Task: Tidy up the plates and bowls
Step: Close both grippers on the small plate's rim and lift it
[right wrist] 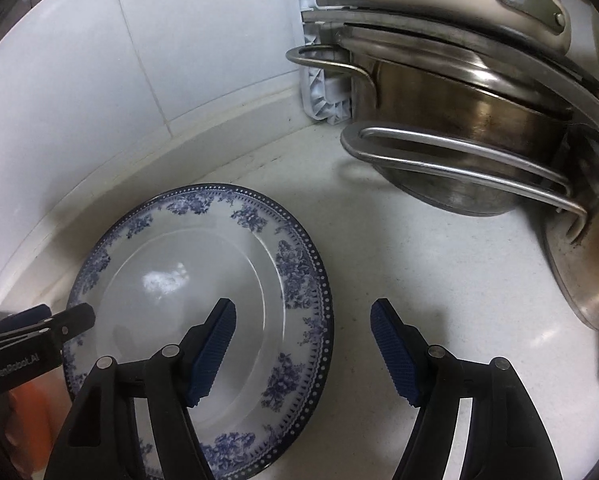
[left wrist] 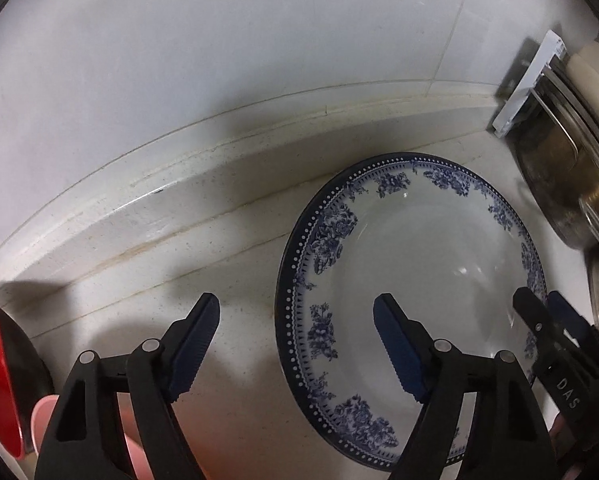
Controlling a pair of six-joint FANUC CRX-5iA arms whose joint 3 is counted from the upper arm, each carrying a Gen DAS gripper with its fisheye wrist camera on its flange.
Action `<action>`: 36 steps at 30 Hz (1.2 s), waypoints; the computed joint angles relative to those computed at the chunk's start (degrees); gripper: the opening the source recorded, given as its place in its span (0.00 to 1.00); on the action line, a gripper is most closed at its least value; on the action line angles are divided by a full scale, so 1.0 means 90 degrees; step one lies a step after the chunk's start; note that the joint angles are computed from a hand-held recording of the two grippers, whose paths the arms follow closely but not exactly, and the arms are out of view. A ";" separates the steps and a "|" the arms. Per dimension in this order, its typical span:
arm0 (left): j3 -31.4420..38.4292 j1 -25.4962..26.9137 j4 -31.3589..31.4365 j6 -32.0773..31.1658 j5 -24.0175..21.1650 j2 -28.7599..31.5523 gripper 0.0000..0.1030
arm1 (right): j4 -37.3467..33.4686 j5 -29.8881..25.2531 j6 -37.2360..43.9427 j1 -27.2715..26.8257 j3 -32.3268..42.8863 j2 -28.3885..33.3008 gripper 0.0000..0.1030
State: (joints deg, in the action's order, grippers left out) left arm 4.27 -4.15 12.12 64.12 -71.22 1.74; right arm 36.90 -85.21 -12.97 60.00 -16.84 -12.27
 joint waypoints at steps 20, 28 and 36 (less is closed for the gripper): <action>0.0266 -0.0200 -0.0077 0.0505 -0.0261 0.0241 0.34 | -0.0242 0.0196 0.0600 -0.0281 0.0136 0.0110 0.33; 0.0037 -0.0159 -0.0101 0.0385 0.0007 -0.0098 0.31 | -0.0141 0.0228 0.0307 -0.0136 0.0005 0.0003 0.32; -0.0242 -0.0051 0.0031 0.0142 0.0155 -0.0481 0.31 | 0.0094 -0.0051 0.0039 0.0239 0.0010 -0.0058 0.32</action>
State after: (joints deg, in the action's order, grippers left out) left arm 2.09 -4.62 12.39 65.40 -69.83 -2.58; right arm 37.74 -85.67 -12.62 62.15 -16.74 -12.79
